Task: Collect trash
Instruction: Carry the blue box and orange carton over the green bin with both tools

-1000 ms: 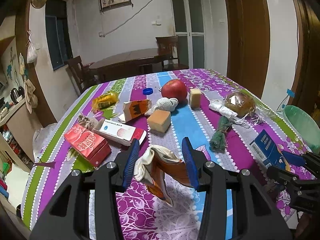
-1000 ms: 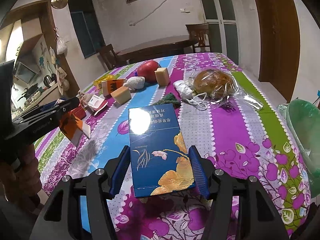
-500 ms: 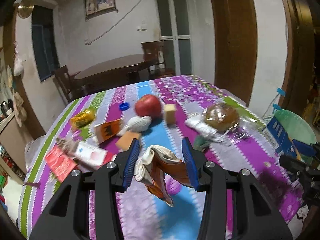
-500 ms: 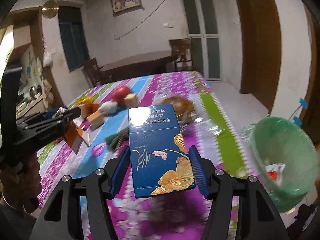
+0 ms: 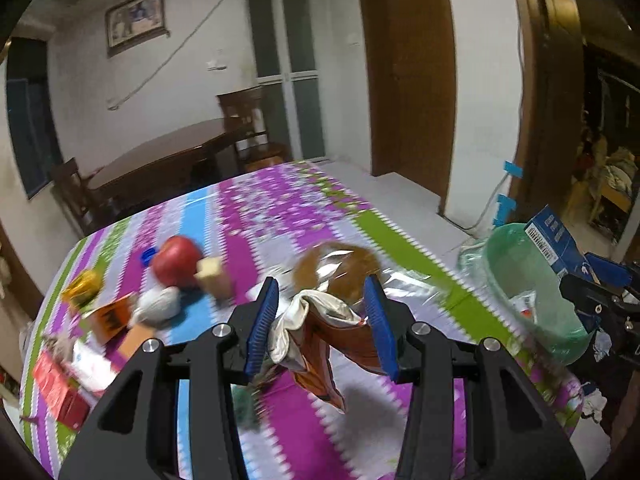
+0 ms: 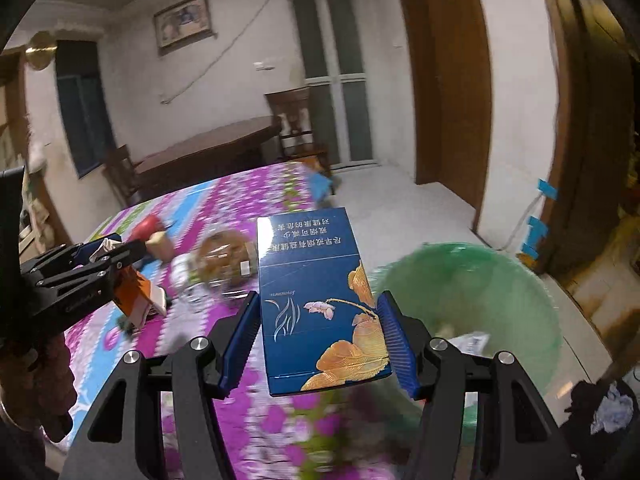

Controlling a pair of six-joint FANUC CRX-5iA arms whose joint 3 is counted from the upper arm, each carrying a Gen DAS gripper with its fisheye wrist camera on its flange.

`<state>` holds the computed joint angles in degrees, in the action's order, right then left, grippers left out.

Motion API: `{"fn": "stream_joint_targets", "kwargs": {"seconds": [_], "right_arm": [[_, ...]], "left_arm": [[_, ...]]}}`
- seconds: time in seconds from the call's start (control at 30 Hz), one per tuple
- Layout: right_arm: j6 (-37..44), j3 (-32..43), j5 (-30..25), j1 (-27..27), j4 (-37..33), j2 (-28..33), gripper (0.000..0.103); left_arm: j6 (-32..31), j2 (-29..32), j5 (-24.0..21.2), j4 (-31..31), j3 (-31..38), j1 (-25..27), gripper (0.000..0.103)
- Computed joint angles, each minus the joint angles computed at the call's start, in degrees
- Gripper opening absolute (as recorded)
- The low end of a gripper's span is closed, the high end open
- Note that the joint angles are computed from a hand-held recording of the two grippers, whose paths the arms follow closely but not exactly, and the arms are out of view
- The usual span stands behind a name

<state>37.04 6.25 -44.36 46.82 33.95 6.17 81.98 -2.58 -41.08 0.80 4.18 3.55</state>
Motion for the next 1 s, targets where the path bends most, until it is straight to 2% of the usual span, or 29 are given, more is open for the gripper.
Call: {"fn": "stream_joint_targets", "kwargs": {"seconds": [0.5, 0.83, 1.0], "right_arm": [[-0.41, -1.06, -5.99, -7.57, -0.51, -2.6, 0.061], [1.91, 1.95, -9.73, -11.69, -3.79, -1.35, 0.061], [3.07, 3.98, -12.24, -12.64, -5.44, 0.12, 0.061]], "left_arm": [[-2.4, 11.36, -0.98, -0.13, 11.55, -8.65, 0.044], [-7.11, 17.61, -1.37, 4.0, 17.74, -11.98, 0.044], [-9.73, 21.8, -4.32, 7.41, 22.86, -12.79, 0.044]]}}
